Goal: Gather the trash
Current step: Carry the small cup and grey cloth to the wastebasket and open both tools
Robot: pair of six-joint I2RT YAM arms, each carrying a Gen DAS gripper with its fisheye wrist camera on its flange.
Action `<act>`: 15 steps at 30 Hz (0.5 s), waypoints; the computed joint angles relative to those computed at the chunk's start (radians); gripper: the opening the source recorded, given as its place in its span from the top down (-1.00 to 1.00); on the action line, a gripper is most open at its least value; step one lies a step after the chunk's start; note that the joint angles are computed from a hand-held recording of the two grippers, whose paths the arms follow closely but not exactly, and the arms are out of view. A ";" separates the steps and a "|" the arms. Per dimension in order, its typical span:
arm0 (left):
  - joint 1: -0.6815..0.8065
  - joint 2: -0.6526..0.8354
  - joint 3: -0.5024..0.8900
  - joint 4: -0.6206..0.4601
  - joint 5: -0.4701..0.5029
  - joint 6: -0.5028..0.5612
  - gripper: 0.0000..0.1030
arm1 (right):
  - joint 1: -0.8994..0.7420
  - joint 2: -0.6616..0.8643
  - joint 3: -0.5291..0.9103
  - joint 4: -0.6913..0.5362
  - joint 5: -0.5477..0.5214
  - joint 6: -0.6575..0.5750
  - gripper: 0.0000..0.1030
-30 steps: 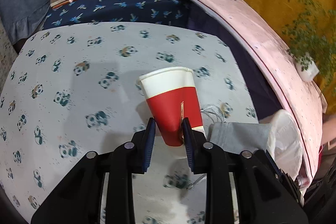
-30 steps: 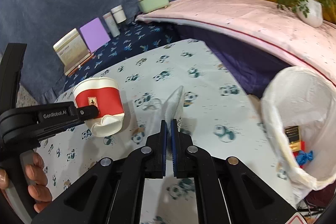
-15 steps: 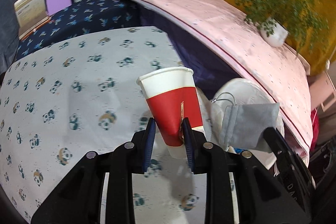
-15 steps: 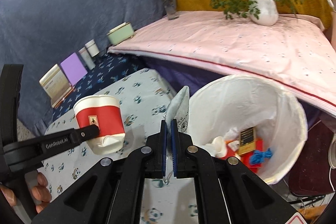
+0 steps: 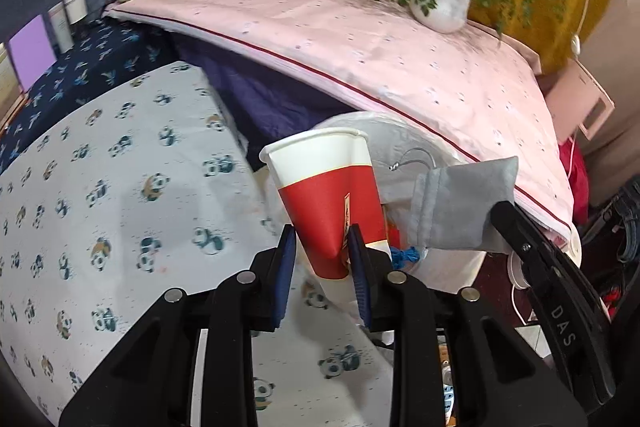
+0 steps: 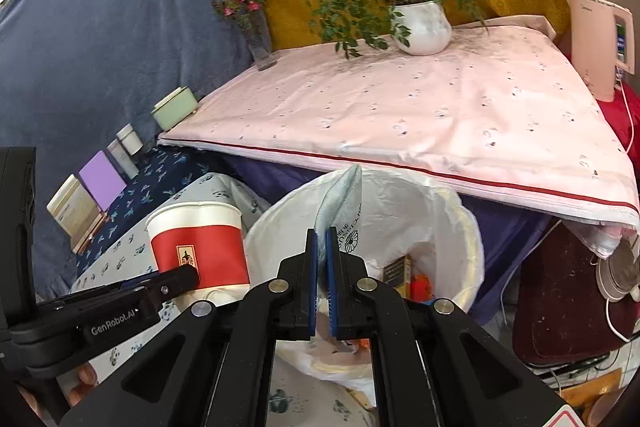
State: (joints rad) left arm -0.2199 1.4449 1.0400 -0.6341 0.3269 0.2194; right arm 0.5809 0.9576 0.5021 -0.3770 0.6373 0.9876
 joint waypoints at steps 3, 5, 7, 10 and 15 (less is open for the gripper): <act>-0.049 0.013 -0.010 0.018 -0.011 -0.009 0.48 | -0.042 -0.030 -0.023 0.003 -0.030 -0.016 0.90; -0.073 0.011 -0.020 0.034 -0.024 -0.017 0.46 | -0.064 -0.047 -0.035 0.006 -0.051 -0.033 0.90; -0.086 0.007 -0.031 0.050 -0.036 -0.023 0.21 | -0.083 -0.047 -0.041 0.014 -0.069 -0.045 0.82; -0.090 -0.008 -0.049 0.074 -0.051 -0.033 -0.13 | -0.098 -0.059 -0.053 0.020 -0.081 -0.050 0.76; -0.080 0.003 -0.048 0.076 -0.064 -0.027 -0.13 | -0.109 -0.064 -0.061 0.025 -0.093 -0.051 0.74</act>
